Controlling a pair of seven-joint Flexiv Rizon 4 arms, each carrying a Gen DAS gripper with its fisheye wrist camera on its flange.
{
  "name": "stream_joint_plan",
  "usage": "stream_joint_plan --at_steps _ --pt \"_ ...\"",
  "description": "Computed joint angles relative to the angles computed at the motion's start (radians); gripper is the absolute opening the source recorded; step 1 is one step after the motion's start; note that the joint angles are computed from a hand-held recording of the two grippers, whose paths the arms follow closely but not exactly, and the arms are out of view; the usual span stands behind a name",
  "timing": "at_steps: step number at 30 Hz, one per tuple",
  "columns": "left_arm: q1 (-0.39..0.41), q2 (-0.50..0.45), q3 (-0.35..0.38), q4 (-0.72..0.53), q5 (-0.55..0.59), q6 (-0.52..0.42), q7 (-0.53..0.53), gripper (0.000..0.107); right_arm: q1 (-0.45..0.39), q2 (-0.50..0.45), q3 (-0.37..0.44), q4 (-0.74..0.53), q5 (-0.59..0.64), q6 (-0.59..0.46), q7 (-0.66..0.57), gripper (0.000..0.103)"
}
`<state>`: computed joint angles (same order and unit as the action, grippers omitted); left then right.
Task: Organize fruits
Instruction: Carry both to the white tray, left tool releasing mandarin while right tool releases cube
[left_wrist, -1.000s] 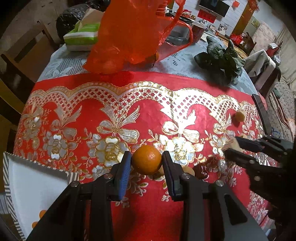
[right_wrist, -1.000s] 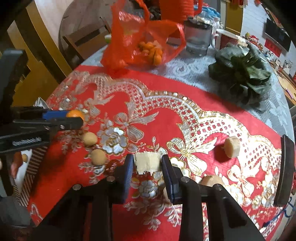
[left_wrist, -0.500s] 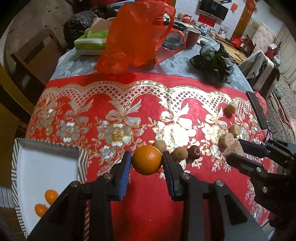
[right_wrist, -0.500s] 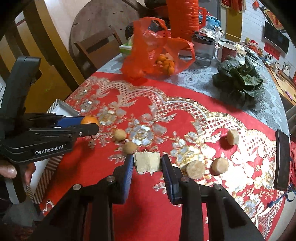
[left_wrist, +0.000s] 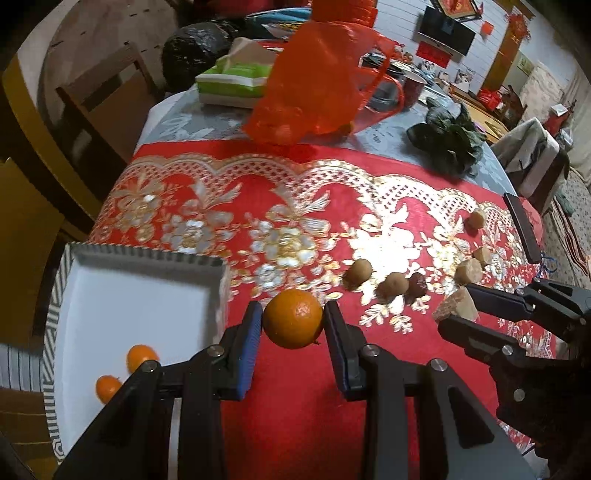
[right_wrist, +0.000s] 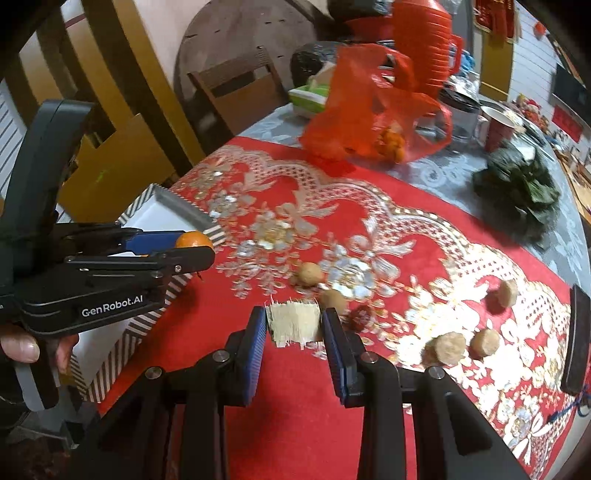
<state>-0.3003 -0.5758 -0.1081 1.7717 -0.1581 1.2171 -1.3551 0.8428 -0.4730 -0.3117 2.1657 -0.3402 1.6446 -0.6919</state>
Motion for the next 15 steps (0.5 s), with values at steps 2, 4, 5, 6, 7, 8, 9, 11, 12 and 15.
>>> stream_joint_plan --at_steps 2,4,5,6,7,8,9,11,12,15 --pt "0.008 0.009 0.004 0.013 -0.002 0.006 -0.001 0.033 -0.020 -0.010 0.030 -0.025 -0.004 -0.011 -0.008 0.034" --pt "0.019 0.018 0.008 0.027 -0.006 0.013 -0.003 0.033 -0.039 -0.021 0.058 -0.051 -0.014 -0.022 -0.015 0.034" --pt "0.024 0.022 0.010 0.033 -0.007 0.015 -0.004 0.033 -0.046 -0.026 0.068 -0.061 -0.018 -0.025 -0.016 0.034" --pt "0.029 0.026 0.012 0.039 -0.008 0.017 -0.004 0.033 -0.058 -0.033 0.083 -0.074 -0.023 -0.029 -0.019 0.034" --pt "0.035 0.030 0.015 0.045 -0.009 0.020 -0.005 0.033 -0.070 -0.041 0.099 -0.088 -0.027 -0.032 -0.023 0.034" --pt "0.039 0.032 0.017 0.050 -0.009 0.022 -0.006 0.033 -0.084 -0.049 0.120 -0.106 -0.031 -0.040 -0.029 0.034" --pt "0.045 0.036 0.020 0.056 -0.010 0.025 -0.008 0.033 -0.100 -0.057 0.140 -0.122 -0.036 -0.049 -0.036 0.034" --pt "0.056 0.041 0.023 0.067 -0.014 0.030 -0.009 0.033 -0.125 -0.070 0.174 -0.149 -0.045 -0.064 -0.047 0.034" --pt "0.064 0.045 0.024 0.075 -0.016 0.033 -0.009 0.033 -0.141 -0.081 0.196 -0.170 -0.050 -0.072 -0.054 0.034" --pt "0.082 0.053 0.030 0.091 -0.020 0.037 -0.010 0.033 -0.178 -0.110 0.251 -0.226 -0.061 -0.100 -0.077 0.034"
